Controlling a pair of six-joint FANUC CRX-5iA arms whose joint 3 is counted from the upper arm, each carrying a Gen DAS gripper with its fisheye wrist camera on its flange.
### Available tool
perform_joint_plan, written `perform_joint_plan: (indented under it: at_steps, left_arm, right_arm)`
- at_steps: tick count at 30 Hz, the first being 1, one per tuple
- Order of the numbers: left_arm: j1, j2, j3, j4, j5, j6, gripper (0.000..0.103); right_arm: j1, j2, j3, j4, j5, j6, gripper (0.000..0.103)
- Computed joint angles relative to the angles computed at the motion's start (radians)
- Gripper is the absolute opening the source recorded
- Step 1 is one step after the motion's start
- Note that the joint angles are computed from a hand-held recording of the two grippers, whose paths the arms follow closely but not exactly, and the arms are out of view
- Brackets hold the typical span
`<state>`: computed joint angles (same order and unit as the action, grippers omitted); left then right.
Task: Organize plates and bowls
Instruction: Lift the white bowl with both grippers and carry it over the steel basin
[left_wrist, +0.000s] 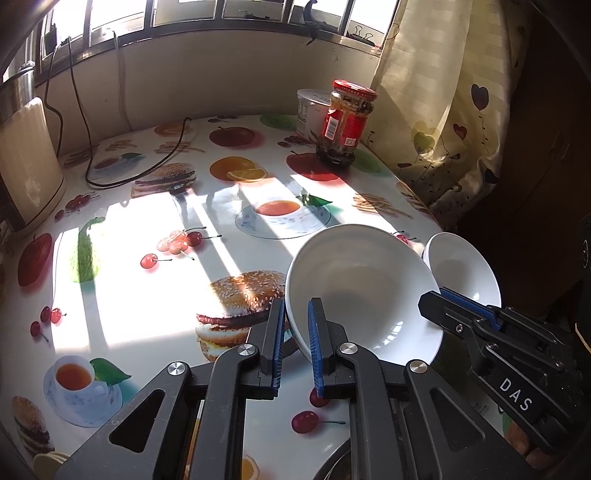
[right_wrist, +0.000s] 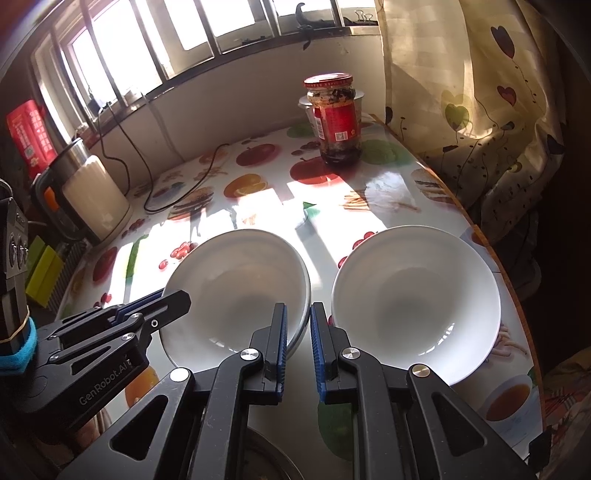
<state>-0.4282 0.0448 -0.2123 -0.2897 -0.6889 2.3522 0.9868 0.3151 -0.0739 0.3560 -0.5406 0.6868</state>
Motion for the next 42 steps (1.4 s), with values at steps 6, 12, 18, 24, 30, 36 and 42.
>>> perform_joint_plan:
  at_steps: [6,12,18,24,30,36,42]
  left_arm:
    - [-0.005,-0.008,0.001,-0.015,-0.006,0.009,0.013]
    - [-0.014,-0.030,-0.004,-0.029,-0.011,0.026,0.013]
    - [-0.032,-0.048,0.003,-0.050,-0.031,0.045,0.013]
    - [-0.048,-0.075,-0.002,-0.071,-0.039,0.071,0.013]
    - [-0.066,-0.104,-0.012,-0.093,-0.049,0.098,0.013]
    - [-0.079,-0.135,-0.028,-0.098,-0.047,0.109,0.013]
    - [-0.102,-0.154,-0.036,-0.110,-0.057,0.129,0.013]
  right_arm:
    - [0.004,-0.005,-0.007,0.012,0.006,-0.015,0.013]
    - [0.012,-0.025,-0.027,0.036,0.014,-0.041,0.013]
    - [0.021,-0.050,-0.054,0.066,0.026,-0.078,0.013]
    - [0.031,-0.082,-0.085,0.100,0.037,-0.111,0.013]
    - [0.046,-0.114,-0.117,0.129,0.043,-0.144,0.013]
    - [0.060,-0.151,-0.156,0.160,0.055,-0.193,0.013]
    - [0.076,-0.194,-0.206,0.213,0.066,-0.249,0.013]
